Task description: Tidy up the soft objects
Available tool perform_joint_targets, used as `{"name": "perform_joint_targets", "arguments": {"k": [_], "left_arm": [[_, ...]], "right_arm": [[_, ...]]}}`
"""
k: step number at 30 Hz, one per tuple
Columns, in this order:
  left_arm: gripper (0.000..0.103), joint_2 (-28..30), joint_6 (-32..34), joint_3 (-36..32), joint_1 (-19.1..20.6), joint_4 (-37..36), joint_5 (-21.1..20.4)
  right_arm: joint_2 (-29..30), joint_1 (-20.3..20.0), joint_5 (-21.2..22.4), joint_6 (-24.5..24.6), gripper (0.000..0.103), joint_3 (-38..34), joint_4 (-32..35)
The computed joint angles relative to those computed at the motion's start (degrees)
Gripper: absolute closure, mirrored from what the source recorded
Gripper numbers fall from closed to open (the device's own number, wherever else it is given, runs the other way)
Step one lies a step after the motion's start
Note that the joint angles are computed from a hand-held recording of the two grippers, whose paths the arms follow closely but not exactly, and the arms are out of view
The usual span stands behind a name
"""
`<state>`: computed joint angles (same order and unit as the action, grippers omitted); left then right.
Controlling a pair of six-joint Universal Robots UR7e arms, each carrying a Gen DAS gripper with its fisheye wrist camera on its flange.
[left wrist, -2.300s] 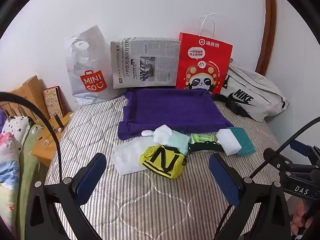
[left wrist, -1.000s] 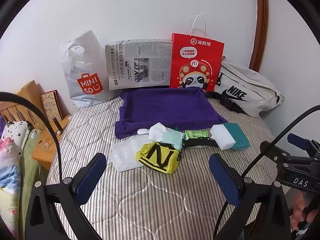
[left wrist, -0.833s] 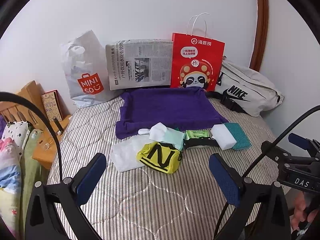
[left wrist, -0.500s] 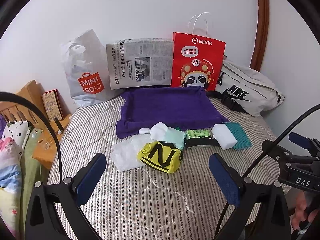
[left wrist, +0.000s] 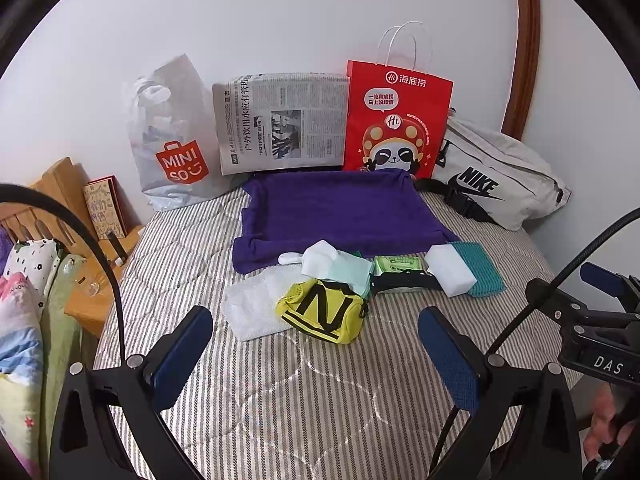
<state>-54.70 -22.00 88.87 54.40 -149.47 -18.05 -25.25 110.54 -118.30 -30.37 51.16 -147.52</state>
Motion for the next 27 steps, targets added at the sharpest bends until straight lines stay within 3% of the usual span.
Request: {"name": "perform_joint_targets", "arguments": {"k": [27], "left_arm": [[0.000, -0.3, -0.5, 0.5, 0.1, 0.2, 0.1]], "right_arm": [[-0.5, 0.0, 0.2, 0.0, 0.000, 0.7, -0.4]]}}
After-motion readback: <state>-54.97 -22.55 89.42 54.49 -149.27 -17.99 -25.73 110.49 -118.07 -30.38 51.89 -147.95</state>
